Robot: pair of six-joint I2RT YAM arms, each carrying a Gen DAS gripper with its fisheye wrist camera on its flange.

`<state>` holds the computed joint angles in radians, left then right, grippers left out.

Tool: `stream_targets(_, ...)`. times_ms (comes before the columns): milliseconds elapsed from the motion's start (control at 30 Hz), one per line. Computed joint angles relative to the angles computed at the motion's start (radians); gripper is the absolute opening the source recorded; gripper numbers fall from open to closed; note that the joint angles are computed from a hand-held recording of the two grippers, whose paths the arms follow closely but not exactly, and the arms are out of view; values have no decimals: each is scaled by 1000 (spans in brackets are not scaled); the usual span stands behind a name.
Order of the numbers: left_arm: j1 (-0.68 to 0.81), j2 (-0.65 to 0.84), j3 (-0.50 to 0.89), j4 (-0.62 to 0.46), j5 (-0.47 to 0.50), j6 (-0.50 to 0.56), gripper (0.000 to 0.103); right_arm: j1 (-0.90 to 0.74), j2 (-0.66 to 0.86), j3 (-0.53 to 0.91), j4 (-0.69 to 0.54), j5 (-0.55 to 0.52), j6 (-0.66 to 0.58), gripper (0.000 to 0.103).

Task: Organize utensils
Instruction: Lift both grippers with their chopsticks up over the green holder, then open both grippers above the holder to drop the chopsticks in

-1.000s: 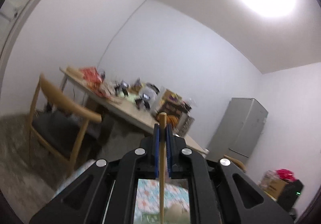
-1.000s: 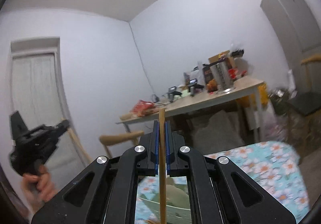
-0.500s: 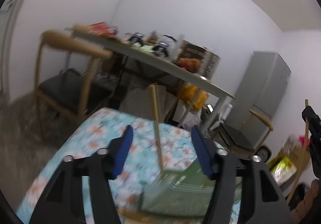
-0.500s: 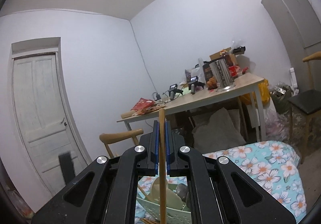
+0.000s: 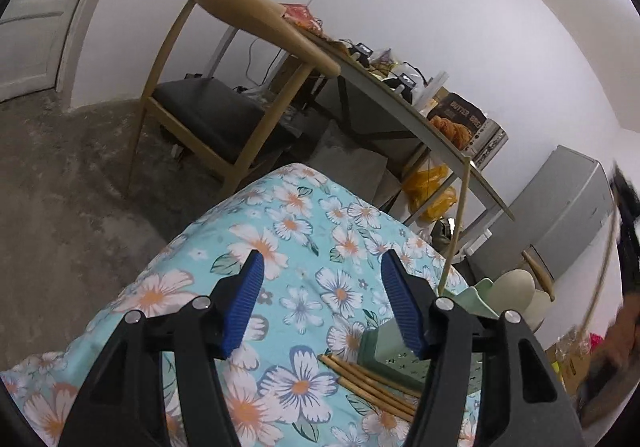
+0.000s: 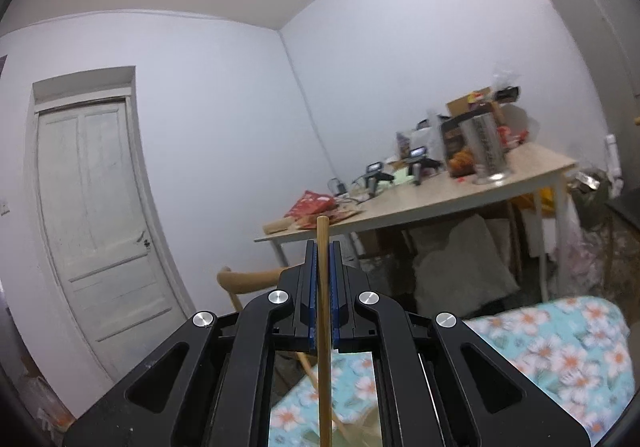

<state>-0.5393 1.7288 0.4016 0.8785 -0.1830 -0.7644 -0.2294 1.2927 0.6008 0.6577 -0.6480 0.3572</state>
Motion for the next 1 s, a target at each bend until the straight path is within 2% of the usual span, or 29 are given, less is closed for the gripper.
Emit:
stream_targets(100, 21, 36, 40, -16, 48, 2, 58, 85, 79, 87, -19, 107, -26, 5)
stream_targets(233, 36, 35, 36, 2, 77, 9, 58, 187, 117, 81, 45, 322, -139, 5)
stream_targets(333, 55, 17, 12, 27, 85, 18, 58, 211, 124, 49, 101, 380, -173, 4)
stream_targets(467, 88, 12, -2, 33, 117, 0, 58, 233, 73, 11, 105, 433, -243, 4)
stream_targets(600, 120, 23, -4, 36, 158, -33, 58, 244, 29, -1, 92, 437, -276, 4)
stream_targets(700, 117, 18, 1, 16, 154, -29, 58, 249, 7, 15, 13, 422, -318, 4)
stream_targets(767, 115, 4, 32, -72, 141, 9, 58, 241, -20, 16, -90, 372, -347, 4)
stream_targets(800, 119, 4, 34, -81, 136, 6, 58, 234, -35, 9, -148, 332, -366, 4)
stream_targets(900, 177, -6, -3, -27, 189, -34, 58, 237, -70, -43, -317, 221, -414, 7)
stream_targets(1000, 223, -58, -69, 35, 168, -55, 58, 279, -2, -64, -488, 151, -452, 8)
